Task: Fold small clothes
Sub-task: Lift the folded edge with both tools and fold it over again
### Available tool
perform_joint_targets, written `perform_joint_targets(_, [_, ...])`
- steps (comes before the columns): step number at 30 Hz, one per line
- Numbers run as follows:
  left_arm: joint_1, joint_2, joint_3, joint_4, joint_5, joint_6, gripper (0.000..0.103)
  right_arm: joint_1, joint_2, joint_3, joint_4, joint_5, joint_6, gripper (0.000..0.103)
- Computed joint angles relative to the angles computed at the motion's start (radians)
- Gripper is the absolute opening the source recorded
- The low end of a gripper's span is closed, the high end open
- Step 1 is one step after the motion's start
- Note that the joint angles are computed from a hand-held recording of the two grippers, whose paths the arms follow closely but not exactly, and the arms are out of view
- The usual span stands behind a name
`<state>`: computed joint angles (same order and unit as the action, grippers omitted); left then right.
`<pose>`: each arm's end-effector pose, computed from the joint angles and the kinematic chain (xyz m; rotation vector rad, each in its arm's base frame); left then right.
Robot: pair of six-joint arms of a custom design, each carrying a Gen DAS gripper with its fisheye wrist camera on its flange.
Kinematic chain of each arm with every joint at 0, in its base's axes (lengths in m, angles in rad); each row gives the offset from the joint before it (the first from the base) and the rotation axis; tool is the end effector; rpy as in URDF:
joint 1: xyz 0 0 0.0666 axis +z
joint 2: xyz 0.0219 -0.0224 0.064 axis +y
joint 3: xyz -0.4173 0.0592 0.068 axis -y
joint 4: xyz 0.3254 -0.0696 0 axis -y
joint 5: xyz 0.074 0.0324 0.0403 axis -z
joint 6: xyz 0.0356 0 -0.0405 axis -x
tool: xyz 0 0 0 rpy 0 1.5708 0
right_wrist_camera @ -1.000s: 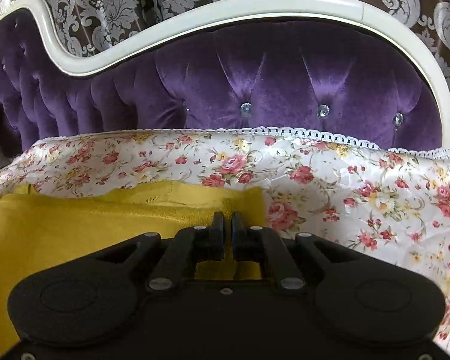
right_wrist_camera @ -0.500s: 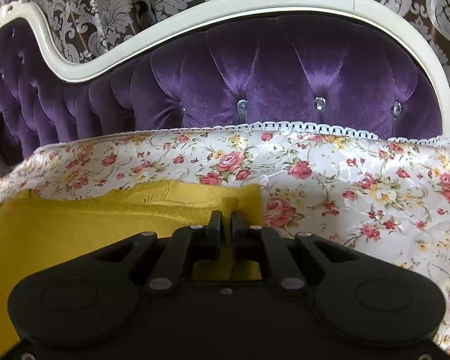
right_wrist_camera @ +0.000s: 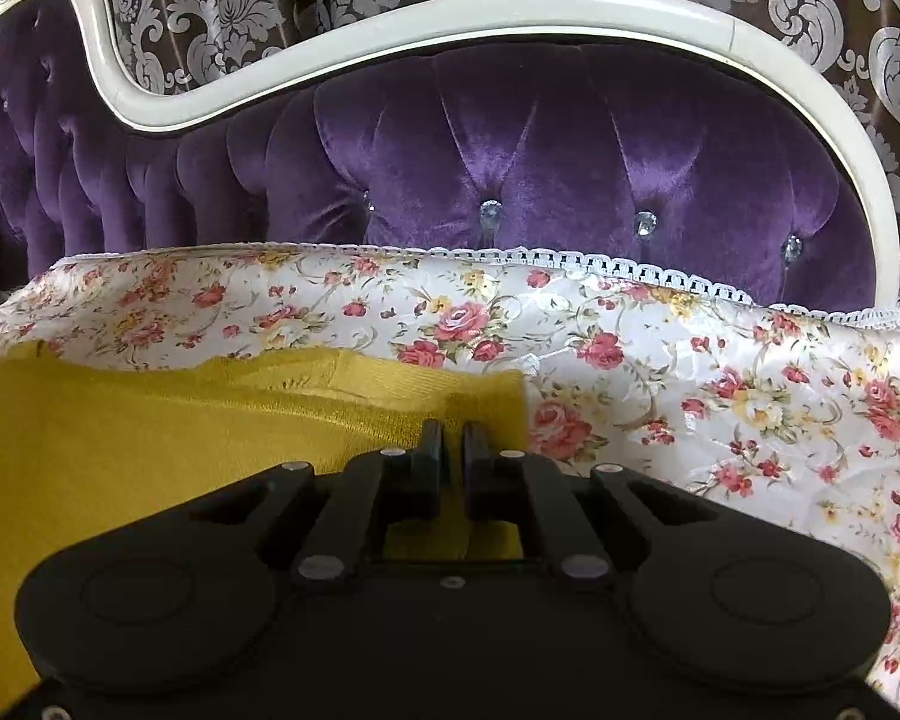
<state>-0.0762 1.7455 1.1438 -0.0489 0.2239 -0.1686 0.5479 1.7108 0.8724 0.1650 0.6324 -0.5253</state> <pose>0.5139 -0.0476 0.2795 0.3913 2.1746 -0.1973 0.3912 0.2136 0.2282 0.3031 2.0767 -0.0727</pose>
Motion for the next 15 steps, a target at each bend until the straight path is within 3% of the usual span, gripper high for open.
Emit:
perform_joint_targets(7, [-0.013,-0.002,-0.001,-0.002,-0.036,-0.028,0.014,0.000,0.001,0.001,-0.002,0.006,0.009,0.011])
perform_joint_targets(11, [-0.001,0.001,0.036,-0.071,-0.008,-0.025,0.015,0.001,0.002,-0.001,0.001,0.011,0.012,0.011])
perform_joint_targets(15, [0.023,-0.008,0.068,-0.146,0.011,-0.021,0.029,0.002,0.002,-0.004,0.006,0.008,0.012,0.011])
